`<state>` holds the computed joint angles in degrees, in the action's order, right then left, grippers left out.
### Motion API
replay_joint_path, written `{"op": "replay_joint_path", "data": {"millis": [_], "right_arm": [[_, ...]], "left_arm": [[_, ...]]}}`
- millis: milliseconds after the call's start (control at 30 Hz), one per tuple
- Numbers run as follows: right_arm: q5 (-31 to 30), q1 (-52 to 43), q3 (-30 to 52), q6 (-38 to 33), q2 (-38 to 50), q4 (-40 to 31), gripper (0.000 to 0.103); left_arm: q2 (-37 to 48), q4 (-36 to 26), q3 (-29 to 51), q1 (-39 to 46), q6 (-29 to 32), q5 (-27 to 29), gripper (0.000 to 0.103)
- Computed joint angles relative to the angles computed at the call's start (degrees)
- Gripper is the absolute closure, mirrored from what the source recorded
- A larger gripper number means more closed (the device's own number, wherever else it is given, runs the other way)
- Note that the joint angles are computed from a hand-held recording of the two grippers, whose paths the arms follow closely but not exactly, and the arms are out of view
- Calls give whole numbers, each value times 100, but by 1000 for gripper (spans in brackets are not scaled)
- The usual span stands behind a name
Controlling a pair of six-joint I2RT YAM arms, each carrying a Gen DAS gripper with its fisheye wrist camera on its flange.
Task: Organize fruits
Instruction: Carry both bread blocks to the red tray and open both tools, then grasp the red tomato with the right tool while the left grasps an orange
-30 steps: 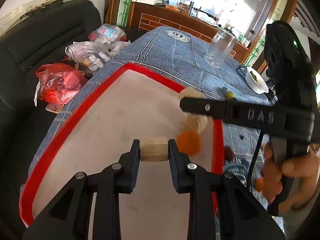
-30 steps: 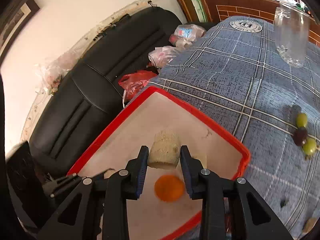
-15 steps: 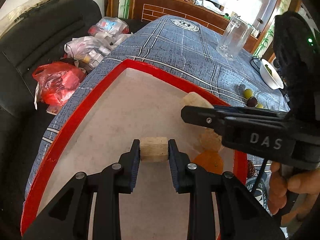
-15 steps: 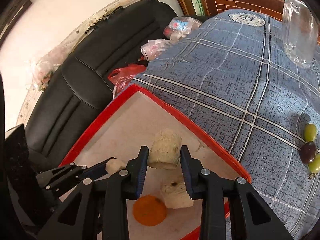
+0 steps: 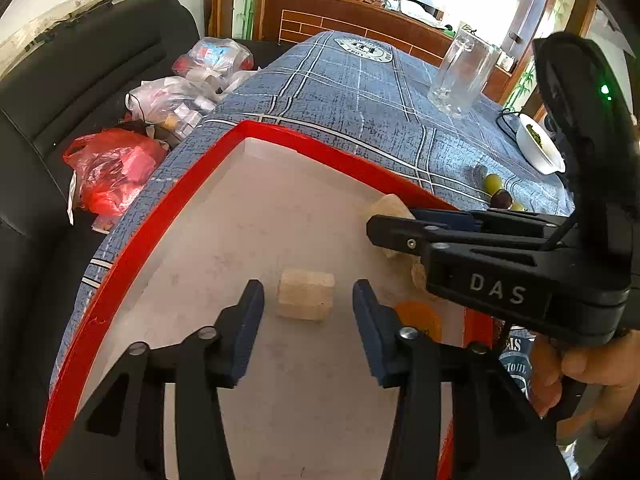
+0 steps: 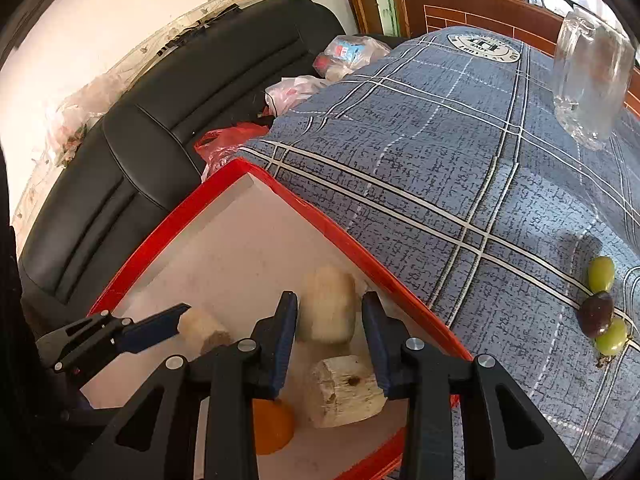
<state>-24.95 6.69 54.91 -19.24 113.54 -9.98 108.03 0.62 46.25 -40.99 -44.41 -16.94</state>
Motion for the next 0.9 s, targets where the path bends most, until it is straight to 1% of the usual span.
{"op": "replay_joint_path", "data": {"millis": [67,100,133,167,200,233,300,400,467,533,567,633,800,900], "right_arm": [[-114,-59,-29,16,-52,-38,67],[-152,-86,-61,18,-105,-46,66],[-206,-118,-107,9,-191,-59,63],[-284,-159,-139,-3,-264,-81,60],[-374,-200,-178,1,-333,-83,54],[-502,-276,-269,15,-462,-53,52],[-618,-391,-393,26,-661,-63,52],[-931,-691,-679,-9,-1074,-159,52],[-1070,-896,-960,-93,-1391,-163,46],[-1241,-1146,-1290,-297,-1764,-222,40],[-1281,-1252,-1426,-376,-1914,-242,38],[-1398,-1542,-1733,-604,-2263,-355,33],[-1658,-2399,-2353,-1215,-2942,-755,29],[-1850,-3184,-2628,-1929,-3119,-1262,28]], "left_arm": [[-8,-22,4,-4,-39,3,57],[-28,-28,-11,3,-76,26,55],[-64,-15,-49,9,-108,49,47],[-99,-11,-81,11,-152,57,43],[-146,-7,-131,3,-199,58,40],[-206,5,-187,-10,-244,62,40],[-388,12,-327,-68,-294,37,40],[-685,-123,-512,-255,-362,-230,40],[-891,-125,-686,-419,-501,-405,40],[-1126,-72,-900,-566,-674,-511,40],[-1242,-55,-1002,-649,-781,-554,39],[-1437,-38,-1178,-832,-980,-670,35],[-1859,-113,-1464,-1277,-1430,-884,34],[-1945,-123,-1489,-1458,-1599,-897,32]]}}
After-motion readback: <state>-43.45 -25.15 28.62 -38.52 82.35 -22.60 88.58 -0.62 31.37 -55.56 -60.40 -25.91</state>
